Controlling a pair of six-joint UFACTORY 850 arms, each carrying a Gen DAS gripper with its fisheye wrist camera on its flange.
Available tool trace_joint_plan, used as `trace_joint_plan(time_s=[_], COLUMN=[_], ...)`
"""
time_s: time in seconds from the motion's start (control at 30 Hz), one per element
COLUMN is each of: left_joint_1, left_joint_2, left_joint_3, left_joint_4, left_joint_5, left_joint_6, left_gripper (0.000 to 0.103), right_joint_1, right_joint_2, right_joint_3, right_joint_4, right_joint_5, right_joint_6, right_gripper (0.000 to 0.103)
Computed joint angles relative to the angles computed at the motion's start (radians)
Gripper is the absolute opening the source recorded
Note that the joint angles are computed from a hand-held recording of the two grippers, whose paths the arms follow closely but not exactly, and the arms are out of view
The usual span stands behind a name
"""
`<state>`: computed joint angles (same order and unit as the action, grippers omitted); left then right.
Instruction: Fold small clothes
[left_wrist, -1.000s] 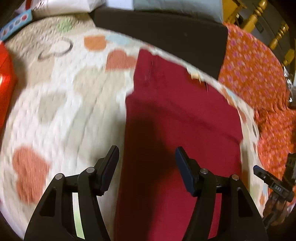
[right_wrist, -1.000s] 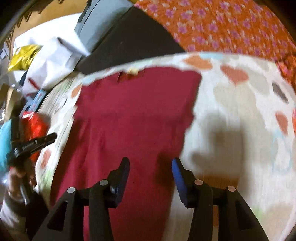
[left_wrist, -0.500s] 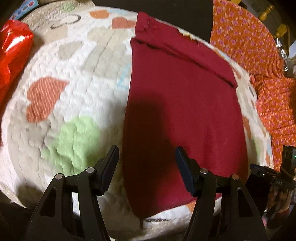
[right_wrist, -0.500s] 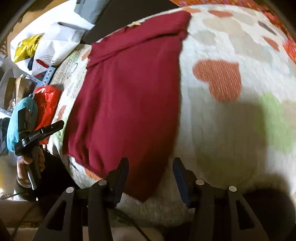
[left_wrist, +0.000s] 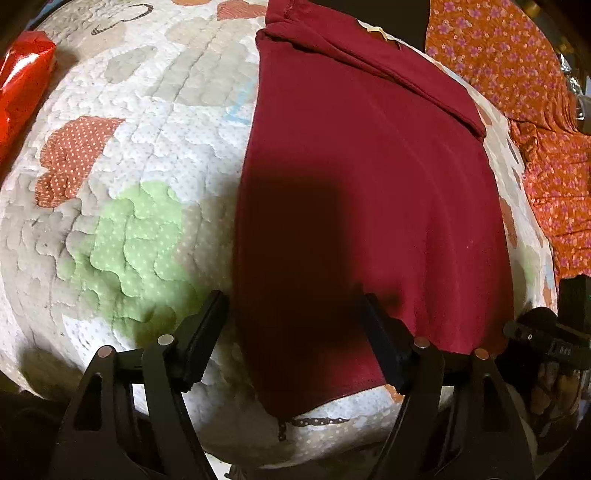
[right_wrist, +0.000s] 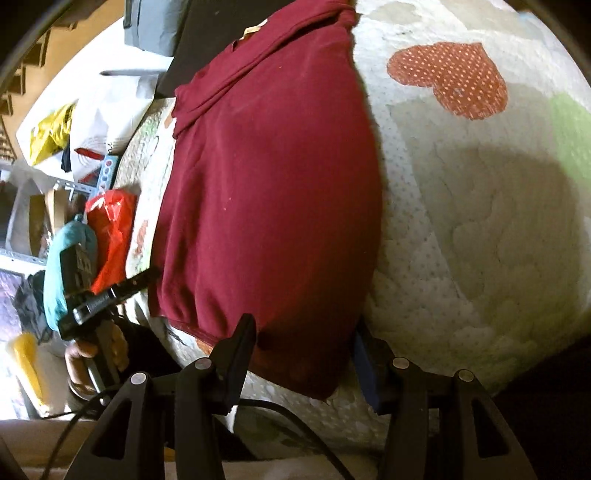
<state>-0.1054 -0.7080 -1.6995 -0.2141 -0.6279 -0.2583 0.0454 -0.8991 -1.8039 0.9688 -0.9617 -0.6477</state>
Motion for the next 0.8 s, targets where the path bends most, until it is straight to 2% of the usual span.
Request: trace_joint_plan(time_s=[0.1, 0.27, 0.33, 0.43, 0.5, 0.6, 0.8], left_joint_1=[0.006, -0.002, -0.019, -0.023, -0.017, -0.009, 0.016], left_joint_2=[0.005, 0.014, 0.015, 0.027, 0.034, 0.041, 0.044], left_joint_3=[0.013, 0.028, 0.03, 0.048, 0.06, 0.069, 0.028], left_joint_4=[-0.041, 0.005, 0.11, 0.158, 0.149, 0.072, -0.164], left_joint_5=[0.008, 0.027, 0.033, 0.048, 0.059, 0.069, 0.069], left_joint_6=[0.033, 0.0, -0.081, -0.117, -0.114, -0.043, 0.152], left_gripper=[0.075, 0.073, 0.063, 0.048, 0.029, 0.01, 0.008], right_joint_1=[-0.002, 0.012, 0.022, 0.028, 0.029, 0.022, -0.005], right_joint_2=[-0.005, -0.012, -0.013, -0.012, -0.011, -0.008, -0.012], right_joint_3=[-0.008, -0.023, -0.029, -0.036, -0.04, -0.042, -0.095], right_joint_4=[0.01, 0.015, 0.006, 0.01, 0.029, 0.065, 0.185], right_joint_5=[-0.008, -0.012, -0.004, 0.0, -0.004, -0.019, -0.082], right_joint_6=[-0.002, -0.042, -0.048, -0.077, -0.098, -0.138, -0.217], right_gripper=[0.047, 0.028, 0.02, 0.017, 0.017, 0.015, 0.013])
